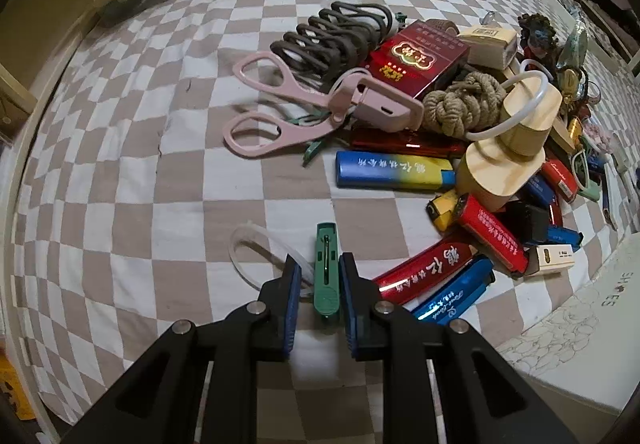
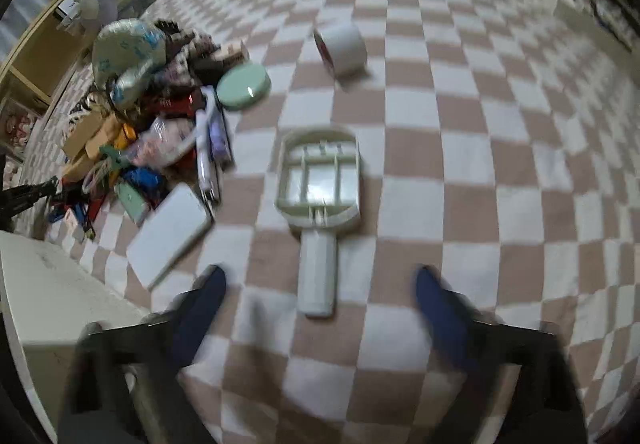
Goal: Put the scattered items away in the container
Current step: 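Grasp the white fan base with the right gripper while the left holds the clothespin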
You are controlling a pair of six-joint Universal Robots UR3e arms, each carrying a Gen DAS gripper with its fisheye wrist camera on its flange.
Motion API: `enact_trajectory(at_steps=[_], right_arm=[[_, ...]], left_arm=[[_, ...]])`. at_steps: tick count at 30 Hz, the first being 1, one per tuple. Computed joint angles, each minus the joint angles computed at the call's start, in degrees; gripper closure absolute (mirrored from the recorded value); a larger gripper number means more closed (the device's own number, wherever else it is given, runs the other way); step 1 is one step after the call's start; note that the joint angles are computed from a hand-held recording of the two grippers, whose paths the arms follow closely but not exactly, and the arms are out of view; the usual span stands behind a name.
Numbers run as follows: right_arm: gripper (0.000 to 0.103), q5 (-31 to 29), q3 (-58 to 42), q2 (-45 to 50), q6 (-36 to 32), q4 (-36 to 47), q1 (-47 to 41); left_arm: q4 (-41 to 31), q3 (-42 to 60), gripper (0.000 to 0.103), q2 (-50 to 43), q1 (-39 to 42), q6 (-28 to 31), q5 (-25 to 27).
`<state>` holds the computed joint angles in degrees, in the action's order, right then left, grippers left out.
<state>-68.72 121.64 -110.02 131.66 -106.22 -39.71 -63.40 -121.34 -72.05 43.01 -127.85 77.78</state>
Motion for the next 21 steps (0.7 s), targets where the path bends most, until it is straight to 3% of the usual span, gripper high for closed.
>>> enact_trajectory(at_steps=[2,3,4,6,9,14,21], right_arm=[[0.007,-0.6,-1.9,2.8,4.3,-2.6,3.0],[0.012,-0.8,-2.7,4.3,6.3,-4.3,4.8],[0.026,-1.7,-3.2,6.1,8.6,-7.0,7.2],[0.041,-4.2,-3.4,9.3,12.5,-12.2,11.2],[0.052,-6.0,-3.6,13.7,15.0,-16.7,13.2],[0.054,-6.5,-3.5,16.0,15.5,-19.5,13.6],[0.054,-3.4,-5.7,14.8,13.6,-14.0,10.4]], left_arm=[[-0.1,-0.1,0.084,0.4,-0.1,0.1,0.0],[-0.1,0.0,0.084,0.4,-0.1,0.1,0.1],[0.2,0.0,0.084,0.2,-0.2,-0.1,0.1],[0.2,0.1,0.084,0.2,-0.2,-0.5,0.2],[-0.8,-0.2,0.084,0.8,1.8,0.9,0.1],[0.1,-1.0,0.084,0.1,2.3,2.0,0.6],[-3.1,1.2,0.084,0.8,2.8,0.7,-0.4]])
